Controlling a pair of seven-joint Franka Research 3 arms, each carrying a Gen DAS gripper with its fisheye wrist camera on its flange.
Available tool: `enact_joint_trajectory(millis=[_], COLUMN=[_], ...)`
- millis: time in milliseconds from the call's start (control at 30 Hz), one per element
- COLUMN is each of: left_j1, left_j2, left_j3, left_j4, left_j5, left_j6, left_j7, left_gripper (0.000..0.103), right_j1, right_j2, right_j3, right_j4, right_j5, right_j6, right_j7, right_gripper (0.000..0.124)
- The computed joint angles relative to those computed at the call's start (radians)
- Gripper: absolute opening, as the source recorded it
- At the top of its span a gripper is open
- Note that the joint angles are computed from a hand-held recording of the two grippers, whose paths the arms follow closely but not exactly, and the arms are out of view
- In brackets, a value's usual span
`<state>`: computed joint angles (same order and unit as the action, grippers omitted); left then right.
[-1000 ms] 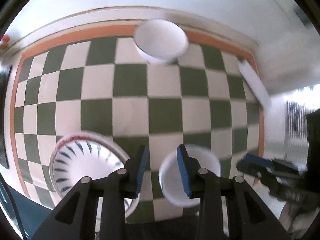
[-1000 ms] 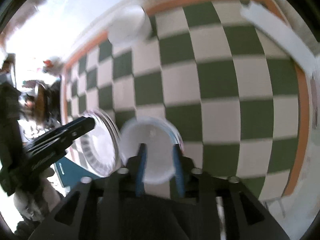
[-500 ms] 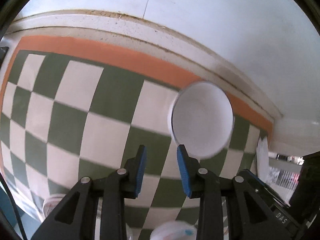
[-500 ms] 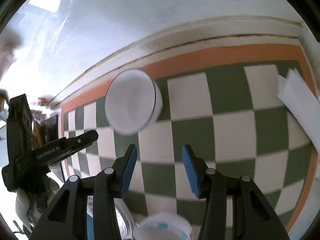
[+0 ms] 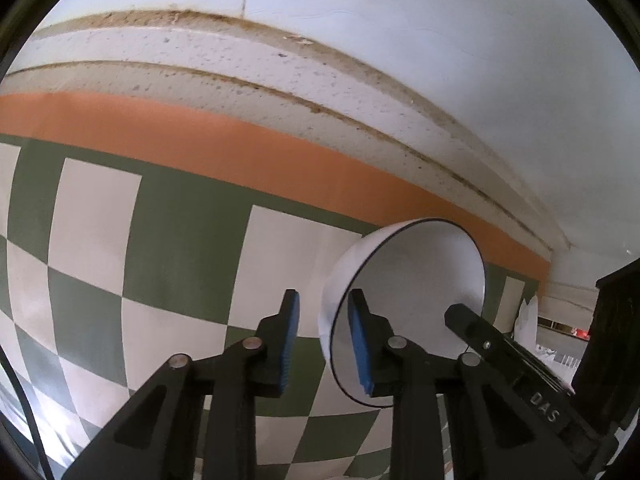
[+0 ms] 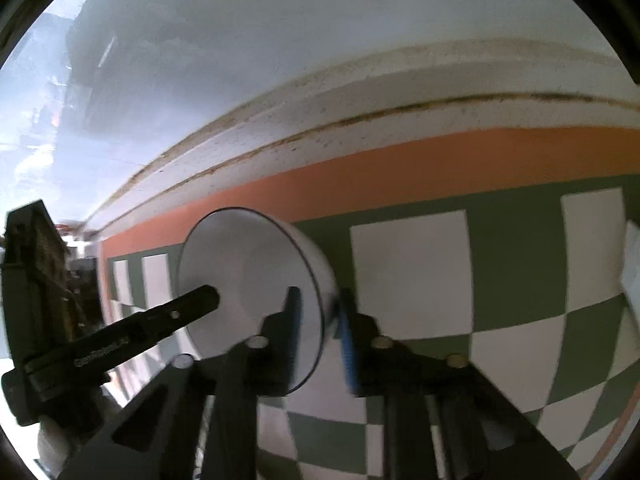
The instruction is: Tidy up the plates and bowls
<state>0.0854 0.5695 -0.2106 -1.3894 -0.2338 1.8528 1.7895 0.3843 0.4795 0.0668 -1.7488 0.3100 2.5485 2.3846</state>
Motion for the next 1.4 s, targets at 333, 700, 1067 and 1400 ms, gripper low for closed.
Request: enact_joint_trajectory(millis=[333,700,1067,1400], left_j1=[-0.017,-0.001,-0.024,-0.057], left_j2=[-0.055,-0.226,-0.483,-0.680], left_j3=[-0.004,0.007,0.059,0.136], left_j4=[-0.066,-0.220,-0.460,-0.640], left_j5=[0.023,-0.024,-0.099,-0.128], left_j6=[0.038,0.070,0.060,-0.004], left_j7=[0.069,0.175,0.315,0.439], left_gripper=[0.021,0.021,0.021,0.021], right_j1=[0.020,0.045,0.094,0.105], right_j2=[0.004,-0.118,-0.367,-0.566], right_j3=[-0.015,-0.005,0.029,0.126], right_j4=[0.019,-0.081,-0.290,-0.465], right_j5=[-0.048,-0.082,-0.194,-0.263], right_j6=[-0.034,-0.028,-0.022,-0.034], right_j7=[0.033,0.071,0.243,0.438], right_gripper=[0.009,0.008,0.009,0.009])
